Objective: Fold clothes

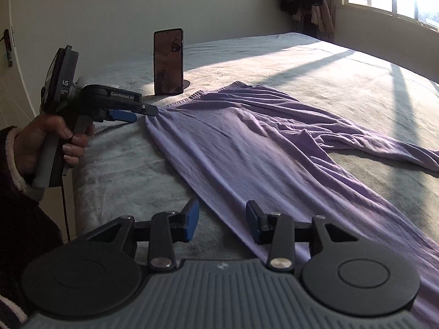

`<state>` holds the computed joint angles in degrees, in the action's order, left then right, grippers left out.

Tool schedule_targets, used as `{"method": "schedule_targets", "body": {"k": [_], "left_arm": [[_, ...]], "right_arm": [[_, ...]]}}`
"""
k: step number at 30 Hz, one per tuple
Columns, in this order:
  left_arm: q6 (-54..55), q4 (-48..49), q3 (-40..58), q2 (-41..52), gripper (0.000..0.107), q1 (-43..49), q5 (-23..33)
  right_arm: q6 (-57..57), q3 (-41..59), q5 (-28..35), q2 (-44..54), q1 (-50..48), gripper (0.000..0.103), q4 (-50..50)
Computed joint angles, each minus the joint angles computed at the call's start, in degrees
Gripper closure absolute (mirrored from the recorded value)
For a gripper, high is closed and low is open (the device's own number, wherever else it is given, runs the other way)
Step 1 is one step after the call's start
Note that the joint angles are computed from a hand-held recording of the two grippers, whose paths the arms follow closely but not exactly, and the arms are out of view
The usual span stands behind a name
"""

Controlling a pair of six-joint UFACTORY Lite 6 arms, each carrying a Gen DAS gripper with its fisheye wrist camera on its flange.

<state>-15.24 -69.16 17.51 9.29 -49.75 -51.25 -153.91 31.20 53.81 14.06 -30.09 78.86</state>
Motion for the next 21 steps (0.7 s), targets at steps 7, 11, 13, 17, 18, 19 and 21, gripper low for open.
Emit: {"method": "schedule_targets", "body": {"k": [7, 11, 13, 17, 18, 19, 21], "left_arm": [[6.99, -6.68, 5.6, 5.03, 0.079, 0.28, 0.37], [8.55, -8.34, 6.65, 6.09, 0.091, 0.45, 0.26], [9.4, -8.84, 6.85, 5.78, 0.096, 0.74, 0.63], [9.71, -9.85, 5.69, 3.04, 0.1, 0.67, 1.48], [9.74, -10.14, 5.29, 2.24, 0.1, 0.56, 1.68], [10.0, -10.64, 4.89, 1.55, 0.1, 0.25, 1.64], [10.69, -11.72, 3.98, 0.05, 0.1, -0.5, 1.46]], "right_arm": [[-12.61, -2.36, -2.79, 0.92, 0.42, 0.065, 5.92], [-20.39, -3.38, -3.56, 2.55, -0.19, 0.07, 11.14], [-21.99, -3.85, -3.25, 2.78, -0.17, 0.084, 12.04], [-24.12, -6.17, -3.3, 0.05, 0.24, 0.103, 14.21], [-22.58, -6.08, -3.25, -0.45, -0.02, 0.103, 13.02], [-21.05, -5.99, -3.18, -0.93, -0.27, 0.103, 11.84], [-17.71, -6.14, -2.62, -2.62, -1.4, 0.103, 8.3]]}}
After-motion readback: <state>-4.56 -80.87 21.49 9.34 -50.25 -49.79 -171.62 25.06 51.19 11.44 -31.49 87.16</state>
